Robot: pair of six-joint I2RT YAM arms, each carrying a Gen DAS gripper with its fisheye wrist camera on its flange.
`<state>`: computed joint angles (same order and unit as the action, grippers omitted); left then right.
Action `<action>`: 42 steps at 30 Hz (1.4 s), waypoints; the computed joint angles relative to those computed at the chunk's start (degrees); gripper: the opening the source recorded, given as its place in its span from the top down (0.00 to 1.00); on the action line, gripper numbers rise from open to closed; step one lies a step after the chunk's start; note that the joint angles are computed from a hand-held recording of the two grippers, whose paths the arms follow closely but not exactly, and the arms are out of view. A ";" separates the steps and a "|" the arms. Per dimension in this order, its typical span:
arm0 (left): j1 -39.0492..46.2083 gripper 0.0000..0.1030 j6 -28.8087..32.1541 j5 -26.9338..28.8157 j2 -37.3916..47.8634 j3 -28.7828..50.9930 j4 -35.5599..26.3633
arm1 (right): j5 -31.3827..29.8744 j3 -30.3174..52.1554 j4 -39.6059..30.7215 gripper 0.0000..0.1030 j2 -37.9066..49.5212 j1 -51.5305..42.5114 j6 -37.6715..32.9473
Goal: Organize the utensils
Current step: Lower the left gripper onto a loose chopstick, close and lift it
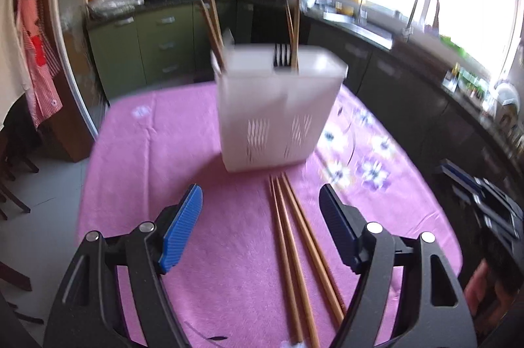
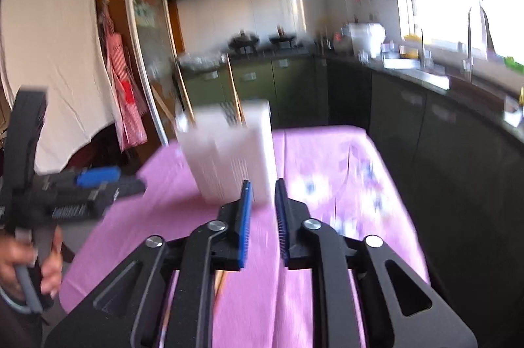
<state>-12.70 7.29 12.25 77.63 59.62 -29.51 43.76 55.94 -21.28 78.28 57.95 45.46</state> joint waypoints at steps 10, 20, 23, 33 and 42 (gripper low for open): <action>-4.77 0.62 -3.14 -2.64 21.20 9.13 -4.15 | -7.64 -11.09 3.79 0.82 -3.49 -1.16 7.59; -7.01 0.71 -3.61 -5.75 25.82 12.17 -4.67 | -10.12 -12.04 4.92 0.82 -4.80 -2.64 7.05; -7.83 0.73 -3.81 -6.81 26.72 13.34 -4.92 | -10.09 -11.99 4.68 0.82 -4.93 -2.48 7.29; -7.85 0.81 -3.49 -9.64 28.07 14.31 -4.92 | -11.08 -11.26 5.07 0.76 -4.05 -2.36 6.84; -6.25 0.94 -3.56 -7.51 27.60 13.80 -4.71 | -11.78 -10.10 4.77 0.76 -2.63 -1.97 6.35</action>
<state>-18.95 3.73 4.73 105.23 73.43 -34.22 31.98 45.84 -16.51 75.65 55.98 51.81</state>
